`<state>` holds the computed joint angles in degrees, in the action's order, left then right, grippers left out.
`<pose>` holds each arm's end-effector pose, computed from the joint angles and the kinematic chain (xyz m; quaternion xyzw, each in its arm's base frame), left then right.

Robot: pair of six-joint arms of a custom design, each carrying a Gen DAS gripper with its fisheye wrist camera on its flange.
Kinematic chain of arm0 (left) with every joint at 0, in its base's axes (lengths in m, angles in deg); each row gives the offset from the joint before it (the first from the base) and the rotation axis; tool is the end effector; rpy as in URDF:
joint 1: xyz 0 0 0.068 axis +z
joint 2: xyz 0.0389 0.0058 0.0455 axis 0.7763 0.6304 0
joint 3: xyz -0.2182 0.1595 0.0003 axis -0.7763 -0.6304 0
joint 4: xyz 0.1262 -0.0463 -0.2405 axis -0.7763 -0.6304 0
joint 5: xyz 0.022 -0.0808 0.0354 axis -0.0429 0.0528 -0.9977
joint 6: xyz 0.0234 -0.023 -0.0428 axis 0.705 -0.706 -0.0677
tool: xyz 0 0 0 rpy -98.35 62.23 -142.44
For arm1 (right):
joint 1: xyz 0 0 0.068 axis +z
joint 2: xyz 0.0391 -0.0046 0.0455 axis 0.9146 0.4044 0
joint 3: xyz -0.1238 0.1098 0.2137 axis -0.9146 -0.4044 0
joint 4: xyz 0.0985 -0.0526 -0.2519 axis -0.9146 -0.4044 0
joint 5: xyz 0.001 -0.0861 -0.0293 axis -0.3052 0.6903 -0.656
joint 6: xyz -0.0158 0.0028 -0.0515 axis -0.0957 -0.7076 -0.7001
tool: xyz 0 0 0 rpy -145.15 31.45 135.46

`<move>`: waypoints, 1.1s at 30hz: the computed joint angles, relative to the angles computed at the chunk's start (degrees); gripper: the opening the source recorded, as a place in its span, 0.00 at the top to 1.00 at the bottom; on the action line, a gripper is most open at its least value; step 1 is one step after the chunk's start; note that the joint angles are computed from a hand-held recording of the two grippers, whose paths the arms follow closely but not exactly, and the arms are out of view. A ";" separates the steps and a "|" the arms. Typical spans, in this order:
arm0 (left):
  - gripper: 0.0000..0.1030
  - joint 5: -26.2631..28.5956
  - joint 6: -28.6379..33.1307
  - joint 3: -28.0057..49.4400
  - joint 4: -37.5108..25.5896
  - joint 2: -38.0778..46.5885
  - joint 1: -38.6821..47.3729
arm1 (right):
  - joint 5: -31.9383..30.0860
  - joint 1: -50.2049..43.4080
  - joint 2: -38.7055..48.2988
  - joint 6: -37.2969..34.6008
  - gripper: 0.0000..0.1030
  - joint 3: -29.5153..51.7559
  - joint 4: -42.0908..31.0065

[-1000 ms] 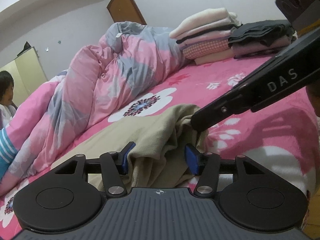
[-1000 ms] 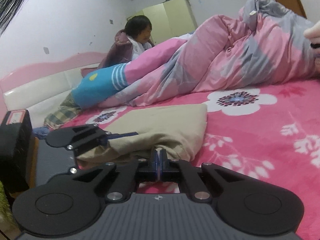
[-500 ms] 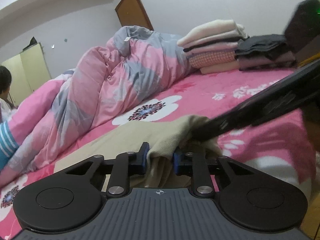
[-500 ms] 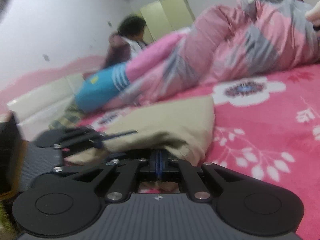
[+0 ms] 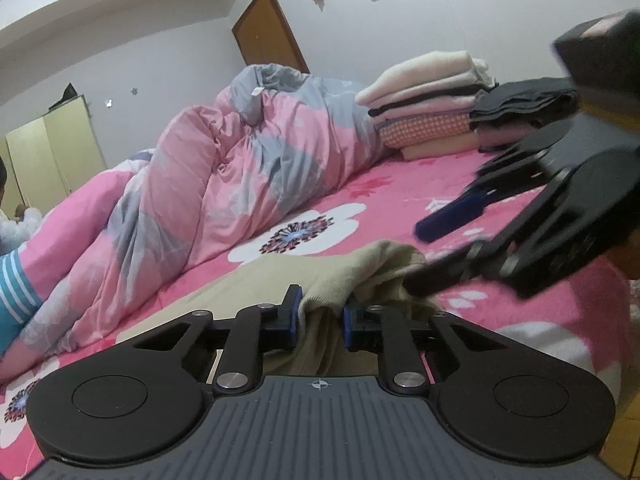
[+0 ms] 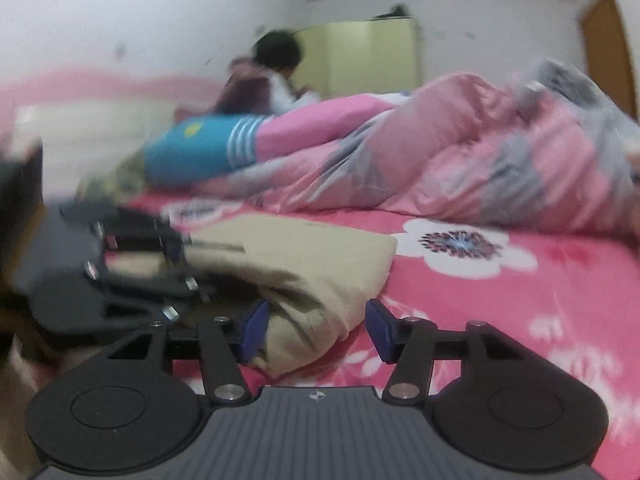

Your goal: Fold clothes

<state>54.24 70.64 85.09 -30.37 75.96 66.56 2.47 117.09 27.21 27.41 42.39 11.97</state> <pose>0.1974 0.0276 0.1065 0.3939 0.6971 -0.0634 0.5957 0.1586 0.1720 0.1126 -0.1888 0.7961 0.1151 0.5633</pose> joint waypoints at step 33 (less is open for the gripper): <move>0.89 9.32 2.49 -0.52 5.44 4.67 5.97 | 29.13 13.91 26.50 -34.57 0.82 11.34 22.16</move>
<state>63.56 73.13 84.57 -24.93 80.63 72.54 31.60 130.99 53.71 -7.15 53.73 34.14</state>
